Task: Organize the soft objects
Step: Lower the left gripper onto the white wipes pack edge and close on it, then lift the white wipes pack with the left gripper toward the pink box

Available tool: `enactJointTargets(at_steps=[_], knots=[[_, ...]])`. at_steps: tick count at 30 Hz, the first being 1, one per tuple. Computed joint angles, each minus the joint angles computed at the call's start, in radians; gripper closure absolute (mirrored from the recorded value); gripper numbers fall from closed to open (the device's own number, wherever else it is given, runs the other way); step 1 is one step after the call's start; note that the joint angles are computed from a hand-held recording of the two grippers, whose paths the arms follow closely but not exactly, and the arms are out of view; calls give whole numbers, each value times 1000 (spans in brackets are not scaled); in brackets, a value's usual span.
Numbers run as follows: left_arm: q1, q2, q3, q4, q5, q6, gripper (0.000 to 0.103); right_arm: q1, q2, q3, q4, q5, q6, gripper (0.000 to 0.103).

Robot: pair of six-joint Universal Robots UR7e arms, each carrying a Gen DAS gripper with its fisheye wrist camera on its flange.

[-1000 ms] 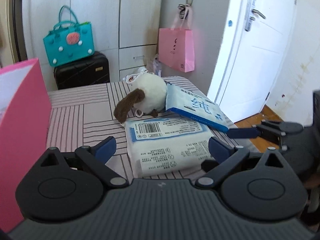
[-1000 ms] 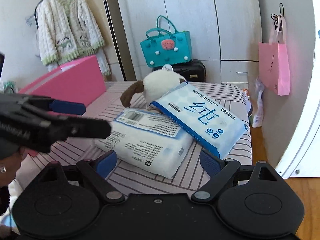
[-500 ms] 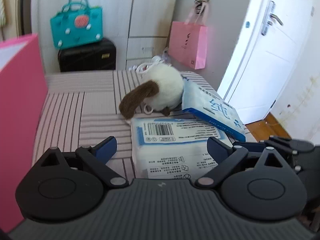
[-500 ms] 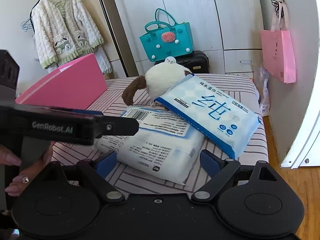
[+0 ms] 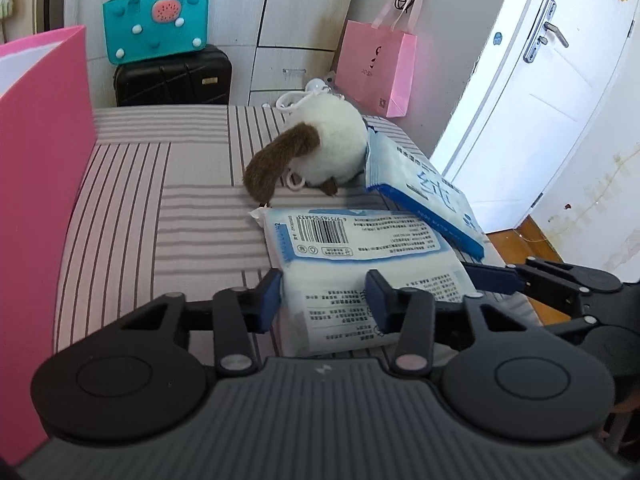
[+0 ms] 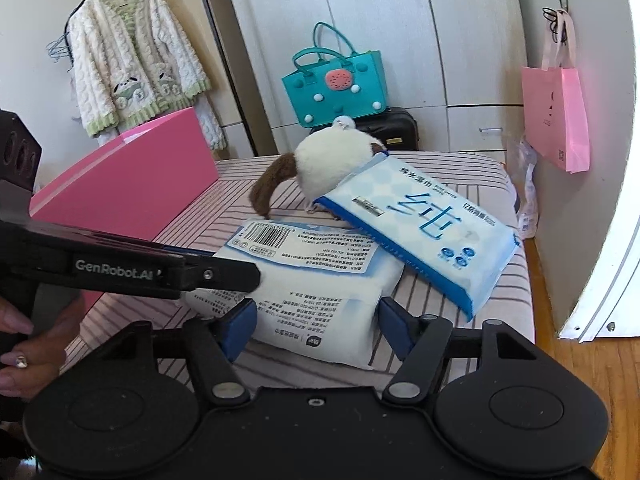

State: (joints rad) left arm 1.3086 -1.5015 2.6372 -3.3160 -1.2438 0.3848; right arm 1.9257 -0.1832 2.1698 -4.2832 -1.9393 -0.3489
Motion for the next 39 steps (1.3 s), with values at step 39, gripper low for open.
enactJointTargets(at_steps=[39], knots=[[-111, -174, 135, 6, 128, -39, 79, 50, -72, 43, 159, -45, 93, 65]])
